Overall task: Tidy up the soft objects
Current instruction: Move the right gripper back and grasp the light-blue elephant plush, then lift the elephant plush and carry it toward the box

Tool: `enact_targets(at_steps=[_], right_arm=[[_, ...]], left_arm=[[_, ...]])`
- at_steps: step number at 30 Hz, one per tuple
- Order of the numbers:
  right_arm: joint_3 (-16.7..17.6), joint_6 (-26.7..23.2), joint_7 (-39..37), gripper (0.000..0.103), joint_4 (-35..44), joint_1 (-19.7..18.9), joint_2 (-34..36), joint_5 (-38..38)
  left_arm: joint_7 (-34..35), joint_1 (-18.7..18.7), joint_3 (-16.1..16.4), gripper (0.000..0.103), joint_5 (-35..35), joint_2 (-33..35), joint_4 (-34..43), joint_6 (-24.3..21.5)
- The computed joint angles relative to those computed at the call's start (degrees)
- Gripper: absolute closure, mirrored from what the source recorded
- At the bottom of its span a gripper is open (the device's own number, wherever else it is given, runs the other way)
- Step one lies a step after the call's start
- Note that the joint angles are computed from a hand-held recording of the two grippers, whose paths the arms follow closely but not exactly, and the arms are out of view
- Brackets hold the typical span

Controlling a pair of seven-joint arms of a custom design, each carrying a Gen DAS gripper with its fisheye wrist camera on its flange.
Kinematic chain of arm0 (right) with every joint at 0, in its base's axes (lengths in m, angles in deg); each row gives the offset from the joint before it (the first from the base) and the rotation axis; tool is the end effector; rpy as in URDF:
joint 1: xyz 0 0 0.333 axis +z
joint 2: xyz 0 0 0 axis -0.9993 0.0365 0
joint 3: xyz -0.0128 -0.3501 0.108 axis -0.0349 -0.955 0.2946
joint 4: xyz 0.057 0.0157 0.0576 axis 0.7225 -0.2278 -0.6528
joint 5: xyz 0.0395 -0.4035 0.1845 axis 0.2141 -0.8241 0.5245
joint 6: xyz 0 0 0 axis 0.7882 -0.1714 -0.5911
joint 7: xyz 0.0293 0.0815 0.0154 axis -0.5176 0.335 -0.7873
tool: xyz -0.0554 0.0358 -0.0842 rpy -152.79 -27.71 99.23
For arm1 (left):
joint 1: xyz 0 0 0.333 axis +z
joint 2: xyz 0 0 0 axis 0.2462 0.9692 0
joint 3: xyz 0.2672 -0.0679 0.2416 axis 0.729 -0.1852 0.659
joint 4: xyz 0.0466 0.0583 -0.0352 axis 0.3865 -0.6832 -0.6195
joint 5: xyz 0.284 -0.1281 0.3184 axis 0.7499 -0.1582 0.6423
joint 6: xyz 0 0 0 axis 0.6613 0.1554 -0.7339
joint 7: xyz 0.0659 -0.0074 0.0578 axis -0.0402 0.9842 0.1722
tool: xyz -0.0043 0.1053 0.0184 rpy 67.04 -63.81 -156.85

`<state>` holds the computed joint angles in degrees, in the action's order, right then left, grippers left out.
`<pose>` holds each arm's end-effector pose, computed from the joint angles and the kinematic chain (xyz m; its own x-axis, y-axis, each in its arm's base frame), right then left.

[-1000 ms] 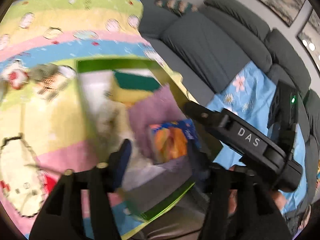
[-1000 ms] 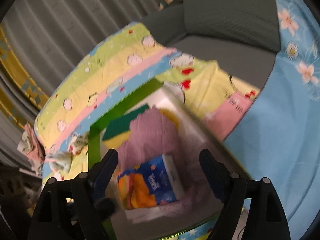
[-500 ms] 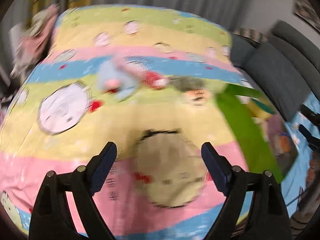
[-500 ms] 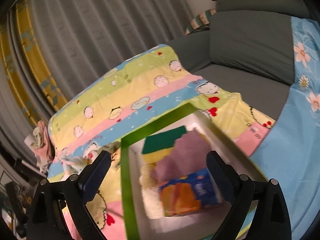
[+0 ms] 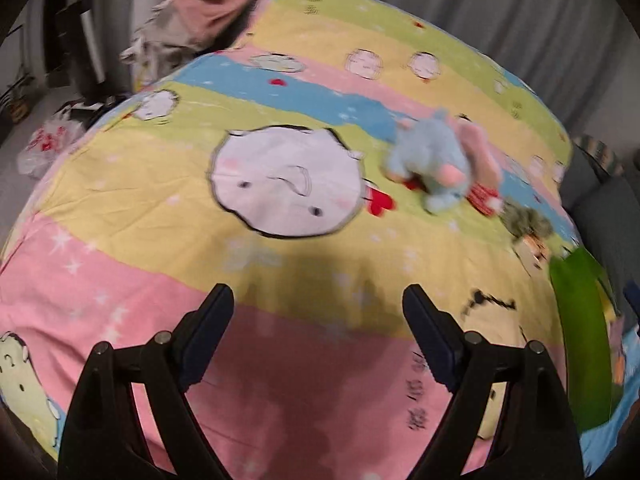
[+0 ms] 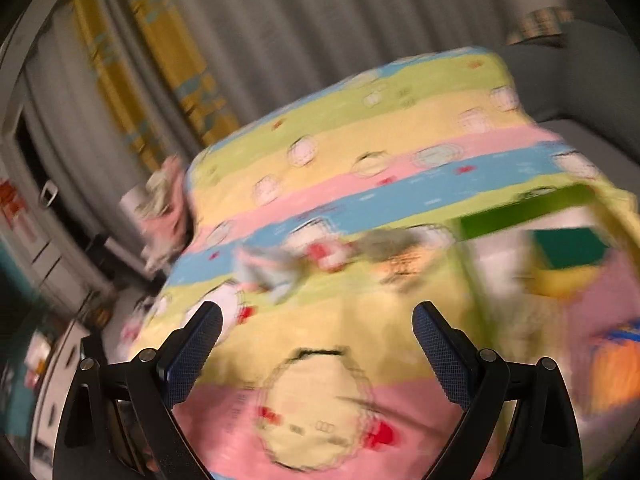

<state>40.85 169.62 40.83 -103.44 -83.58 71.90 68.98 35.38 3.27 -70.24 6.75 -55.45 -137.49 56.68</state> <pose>0.5980 0.0400 0.4492 0.6490 -0.6627 -0.3738 -0.6235 -0.1816 -0.7605 0.4653 -0.2292 0.3735 0.7314 -0.6254 0.2718 -0.3786 -0.7039 -0.6009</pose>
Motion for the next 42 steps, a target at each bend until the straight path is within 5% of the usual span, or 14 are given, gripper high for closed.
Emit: enact_targets(at_steps=[6, 11, 16, 25, 30, 33, 42], right_arm=[[6.4, 7.6, 14.2, 0.006, 7.3, 7.6, 7.8, -13.9], [7.3, 15.0, 35.2, 0.006, 17.3, 12.8, 18.3, -30.4], [8.0, 14.3, 44.3, 0.006, 23.8, 13.6, 24.9, -40.9], [12.8, 13.2, 39.7, 0.008, 25.0, 8.8, 26.9, -38.1], [12.6, 13.2, 36.9, 0.011, 20.6, 7.9, 23.2, -36.0], [13.7, 14.3, 28.6, 0.011, 14.7, 5.5, 18.3, -29.4], [7.8, 17.9, 8.9, 0.008, -3.5, 6.2, 3.3, -19.7]], left_arm=[[-5.0, 1.6, 0.3, 0.017, 1.1, -3.2, -3.6, 3.3], [-6.4, 2.5, -0.1, 0.017, 0.8, -4.7, -4.7, 2.9], [-10.4, 4.6, 0.1, 0.017, 3.7, -6.0, -6.3, 7.2], [-10.1, 5.4, -0.5, 0.017, 3.6, -6.2, -6.3, 8.7], [-10.2, 5.4, -0.8, 0.017, 3.1, -6.3, -6.3, 7.8], [-10.7, 5.2, -1.1, 0.017, 3.7, -6.3, -6.1, 7.7], [-7.8, 3.7, -1.2, 0.017, 2.7, -4.2, -4.2, 6.1]])
